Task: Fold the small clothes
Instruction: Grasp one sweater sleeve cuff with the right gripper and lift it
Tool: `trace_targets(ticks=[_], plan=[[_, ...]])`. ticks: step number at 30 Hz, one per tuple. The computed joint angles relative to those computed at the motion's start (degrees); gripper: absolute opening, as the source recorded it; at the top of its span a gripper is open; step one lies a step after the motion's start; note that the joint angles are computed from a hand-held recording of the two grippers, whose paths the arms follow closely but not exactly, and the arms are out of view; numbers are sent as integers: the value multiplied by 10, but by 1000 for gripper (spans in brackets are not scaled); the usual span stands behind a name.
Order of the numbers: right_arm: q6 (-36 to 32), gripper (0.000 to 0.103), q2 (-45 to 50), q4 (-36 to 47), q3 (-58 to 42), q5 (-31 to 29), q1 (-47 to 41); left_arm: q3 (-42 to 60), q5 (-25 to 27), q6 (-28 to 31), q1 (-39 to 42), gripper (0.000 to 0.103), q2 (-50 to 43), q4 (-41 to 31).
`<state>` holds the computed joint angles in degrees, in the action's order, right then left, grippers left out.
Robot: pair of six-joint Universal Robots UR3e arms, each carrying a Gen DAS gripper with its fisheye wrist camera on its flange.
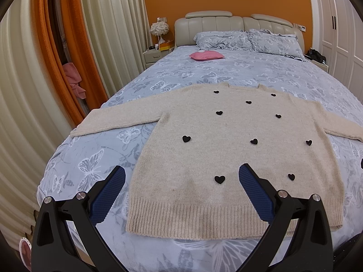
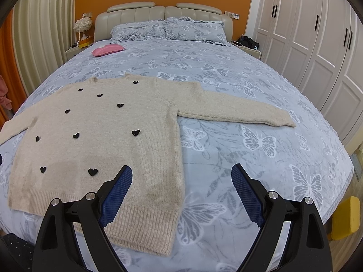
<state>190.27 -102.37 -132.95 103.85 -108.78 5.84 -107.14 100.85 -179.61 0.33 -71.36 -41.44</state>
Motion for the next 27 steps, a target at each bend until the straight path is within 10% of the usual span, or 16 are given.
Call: trace_targets(ticks=[11, 17, 27], plan=[[8, 87, 4, 60, -22, 35, -35, 6, 4, 4, -5, 98, -3, -16], [-59, 87, -10, 106, -27, 235, -270, 43, -47, -28, 8, 98, -37, -23], [-13, 87, 365, 110, -340, 296, -500, 315, -20, -109, -102, 98, -358, 38]])
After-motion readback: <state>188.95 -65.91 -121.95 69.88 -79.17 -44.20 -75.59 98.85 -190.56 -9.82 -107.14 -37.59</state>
